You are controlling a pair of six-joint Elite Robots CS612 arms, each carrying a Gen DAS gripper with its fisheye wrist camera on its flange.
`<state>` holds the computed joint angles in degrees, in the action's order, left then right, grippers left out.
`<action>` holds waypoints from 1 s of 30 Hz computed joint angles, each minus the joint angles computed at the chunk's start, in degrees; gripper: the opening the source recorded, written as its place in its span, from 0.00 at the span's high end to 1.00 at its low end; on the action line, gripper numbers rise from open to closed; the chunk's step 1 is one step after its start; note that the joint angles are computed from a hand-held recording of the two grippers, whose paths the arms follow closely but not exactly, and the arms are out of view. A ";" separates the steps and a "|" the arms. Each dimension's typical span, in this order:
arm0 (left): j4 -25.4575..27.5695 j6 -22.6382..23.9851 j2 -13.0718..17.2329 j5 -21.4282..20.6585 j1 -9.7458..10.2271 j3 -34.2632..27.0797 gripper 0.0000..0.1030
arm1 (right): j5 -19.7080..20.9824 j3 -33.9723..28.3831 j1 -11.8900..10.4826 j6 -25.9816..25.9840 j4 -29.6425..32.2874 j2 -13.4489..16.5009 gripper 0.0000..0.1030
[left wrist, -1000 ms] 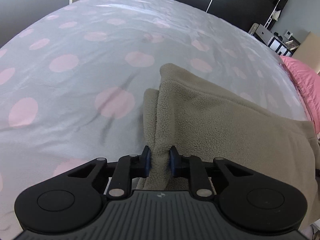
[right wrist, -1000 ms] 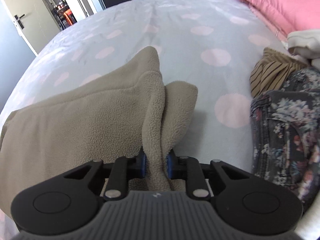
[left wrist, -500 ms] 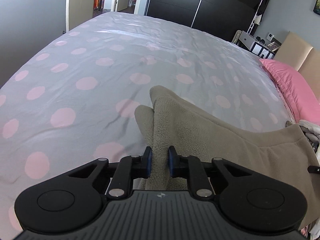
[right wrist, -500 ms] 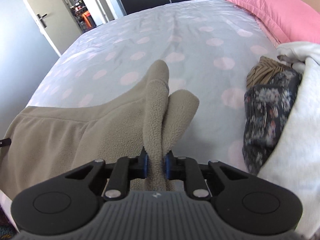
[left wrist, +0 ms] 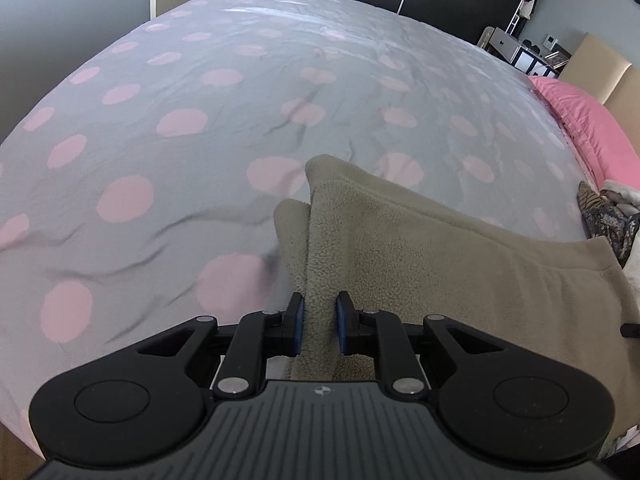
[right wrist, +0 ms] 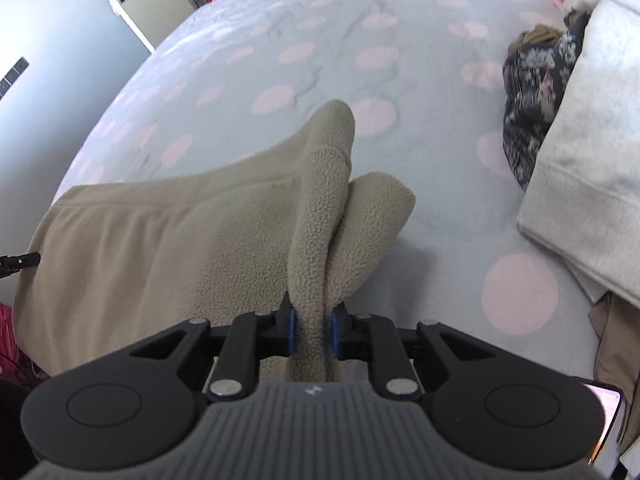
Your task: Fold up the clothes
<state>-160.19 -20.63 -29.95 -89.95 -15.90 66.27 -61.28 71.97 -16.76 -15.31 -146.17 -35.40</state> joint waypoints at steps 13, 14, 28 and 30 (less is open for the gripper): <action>4.59 1.60 2.00 1.05 0.12 -1.14 0.79 | -1.69 -3.53 0.59 1.21 3.29 3.60 0.70; 3.81 0.96 1.84 1.26 0.14 -0.76 0.79 | -1.41 -3.22 0.52 1.61 2.53 3.56 0.69; -20.39 3.03 0.76 17.57 -1.32 4.74 0.56 | -6.26 2.34 0.98 1.48 -28.68 3.10 0.19; -16.98 2.67 0.61 15.38 -1.00 3.93 0.55 | -6.96 2.41 0.87 4.20 -29.48 2.67 0.14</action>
<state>-177.17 -17.95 -29.33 -74.57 -16.90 70.20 -68.24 74.38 -15.89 -11.11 -175.65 -32.73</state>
